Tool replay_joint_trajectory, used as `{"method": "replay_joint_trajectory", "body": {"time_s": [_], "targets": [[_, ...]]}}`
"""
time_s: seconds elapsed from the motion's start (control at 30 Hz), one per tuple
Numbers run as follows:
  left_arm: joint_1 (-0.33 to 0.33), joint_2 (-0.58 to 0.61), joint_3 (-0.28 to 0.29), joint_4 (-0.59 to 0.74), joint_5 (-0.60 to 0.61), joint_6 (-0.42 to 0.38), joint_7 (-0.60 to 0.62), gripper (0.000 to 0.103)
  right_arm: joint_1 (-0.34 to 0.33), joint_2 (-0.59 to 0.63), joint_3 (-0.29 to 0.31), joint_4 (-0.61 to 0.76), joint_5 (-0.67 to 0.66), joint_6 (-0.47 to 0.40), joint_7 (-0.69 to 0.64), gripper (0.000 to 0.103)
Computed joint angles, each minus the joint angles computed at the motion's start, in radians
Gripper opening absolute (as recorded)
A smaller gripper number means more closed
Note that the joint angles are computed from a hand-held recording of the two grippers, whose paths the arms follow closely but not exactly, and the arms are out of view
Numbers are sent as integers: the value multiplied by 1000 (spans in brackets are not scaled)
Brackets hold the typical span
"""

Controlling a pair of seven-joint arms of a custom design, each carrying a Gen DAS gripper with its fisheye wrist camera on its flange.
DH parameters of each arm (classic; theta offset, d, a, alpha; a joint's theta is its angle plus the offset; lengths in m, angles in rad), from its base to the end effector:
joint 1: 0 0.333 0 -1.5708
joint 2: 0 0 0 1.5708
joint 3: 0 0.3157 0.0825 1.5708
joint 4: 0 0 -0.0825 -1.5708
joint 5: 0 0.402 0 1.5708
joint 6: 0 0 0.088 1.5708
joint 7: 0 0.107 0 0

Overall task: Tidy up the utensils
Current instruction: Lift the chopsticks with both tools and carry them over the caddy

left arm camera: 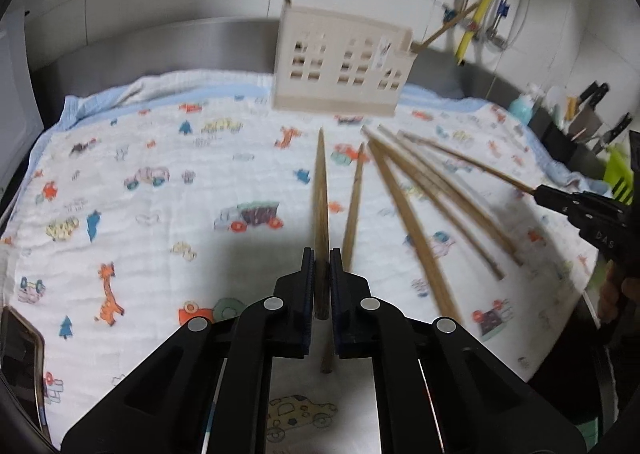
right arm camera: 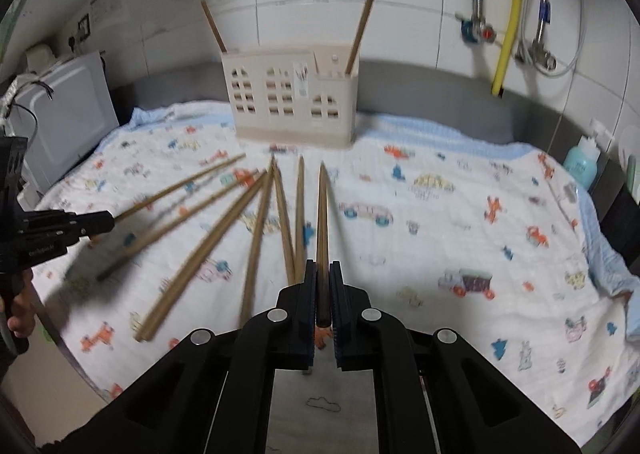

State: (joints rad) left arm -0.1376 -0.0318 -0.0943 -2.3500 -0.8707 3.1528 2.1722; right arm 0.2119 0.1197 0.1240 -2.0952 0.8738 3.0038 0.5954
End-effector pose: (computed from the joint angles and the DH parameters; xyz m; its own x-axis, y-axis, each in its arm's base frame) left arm 0.5413 -0.0580 0.4086 -0.0410 -0.9813 0.1879 -0.6918 -0.1078 -0.7140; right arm 0.5975 0.1477 0.4272 0.4657 -0.8849 -0.0057 -0.5887 -0.3050 -0.7486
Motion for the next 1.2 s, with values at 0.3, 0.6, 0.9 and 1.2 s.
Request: {"method": "replay_joint_trajectory", "body": {"time_s": [0.3, 0.6, 0.9, 1.2], "targets": [[-117, -50, 74, 53, -295, 44, 318, 6, 23, -62, 4, 42, 180, -2, -161, 7], [-72, -11, 33, 170, -476, 18, 513, 6, 38, -28, -16, 147, 121, -50, -95, 7], [2, 34, -49, 250, -445, 21, 537, 6, 24, 23, -3, 247, 53, -88, -30, 7], [44, 70, -98, 299, -373, 38, 538, 6, 8, 72, 12, 324, -17, -101, 25, 7]]}}
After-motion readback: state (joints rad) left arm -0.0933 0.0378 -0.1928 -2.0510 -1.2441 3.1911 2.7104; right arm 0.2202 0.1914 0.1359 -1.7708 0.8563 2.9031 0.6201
